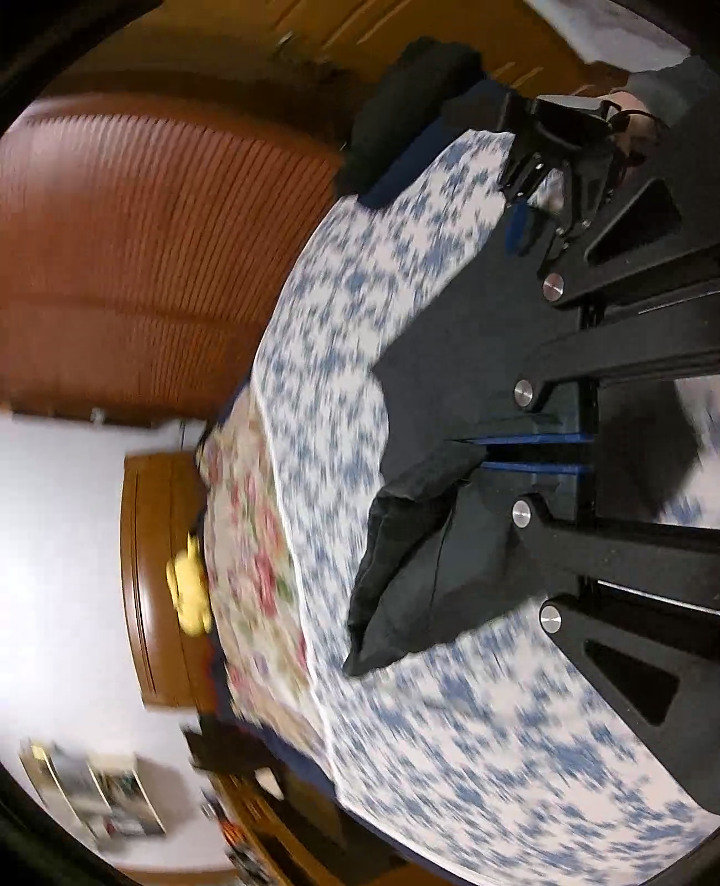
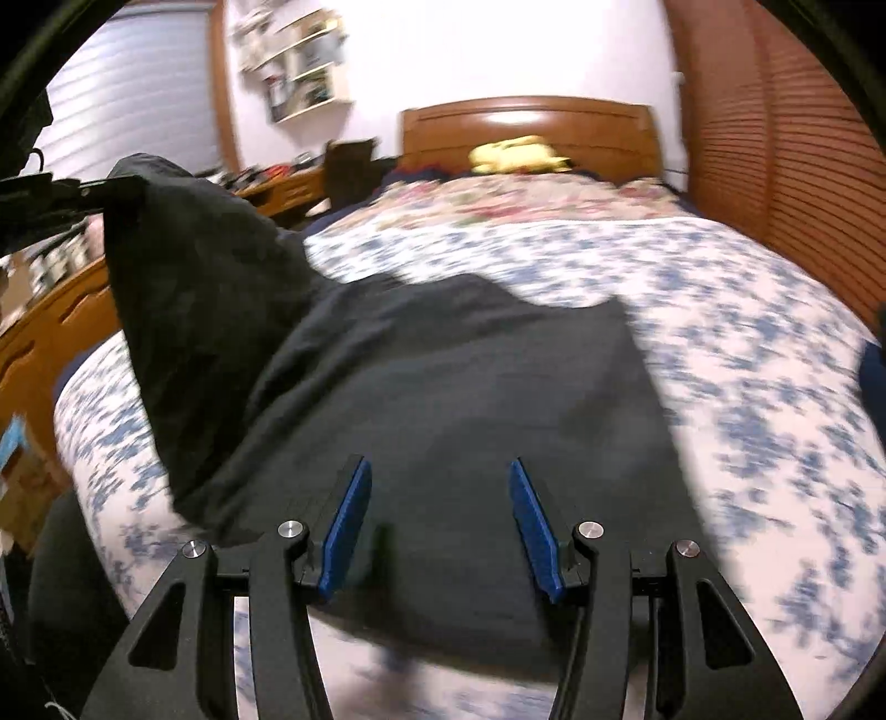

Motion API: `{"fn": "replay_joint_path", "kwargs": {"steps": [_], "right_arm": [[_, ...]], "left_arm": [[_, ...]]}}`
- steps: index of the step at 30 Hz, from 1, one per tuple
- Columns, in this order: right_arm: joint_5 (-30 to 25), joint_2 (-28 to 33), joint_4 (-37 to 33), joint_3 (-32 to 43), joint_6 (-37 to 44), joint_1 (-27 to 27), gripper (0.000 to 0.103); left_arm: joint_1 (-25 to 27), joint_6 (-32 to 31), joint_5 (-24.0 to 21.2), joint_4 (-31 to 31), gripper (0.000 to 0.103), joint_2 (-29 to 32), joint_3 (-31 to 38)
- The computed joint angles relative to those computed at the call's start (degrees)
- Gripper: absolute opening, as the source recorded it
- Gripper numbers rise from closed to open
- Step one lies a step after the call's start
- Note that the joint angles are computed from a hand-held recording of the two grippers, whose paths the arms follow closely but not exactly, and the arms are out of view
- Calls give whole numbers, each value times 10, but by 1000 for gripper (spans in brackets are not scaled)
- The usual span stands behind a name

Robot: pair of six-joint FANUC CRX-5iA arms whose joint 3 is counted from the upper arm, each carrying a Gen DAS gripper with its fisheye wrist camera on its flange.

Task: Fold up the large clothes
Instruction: 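Fold the lifted jacket side over onto the other half with the left gripper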

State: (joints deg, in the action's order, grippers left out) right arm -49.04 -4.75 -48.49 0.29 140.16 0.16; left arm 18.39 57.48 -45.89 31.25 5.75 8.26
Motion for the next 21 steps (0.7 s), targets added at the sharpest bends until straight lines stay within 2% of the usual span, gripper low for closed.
{"fn": "replay_joint_path", "kwargs": {"steps": [4, 7, 10, 21], "right_arm": [[7, 4, -7, -1, -12, -44, 54], [29, 1, 17, -10, -36, -49, 54], [27, 3, 24, -8, -54, -53, 54], [0, 17, 19, 13, -44, -51, 54]], "left_arm": [[-50, -11, -26, 5, 5, 38, 33], [-75, -19, -46, 16, 4, 58, 41], [-88, -20, -61, 19, 4, 71, 35], [-98, 2, -50, -39, 7, 56, 24]]}}
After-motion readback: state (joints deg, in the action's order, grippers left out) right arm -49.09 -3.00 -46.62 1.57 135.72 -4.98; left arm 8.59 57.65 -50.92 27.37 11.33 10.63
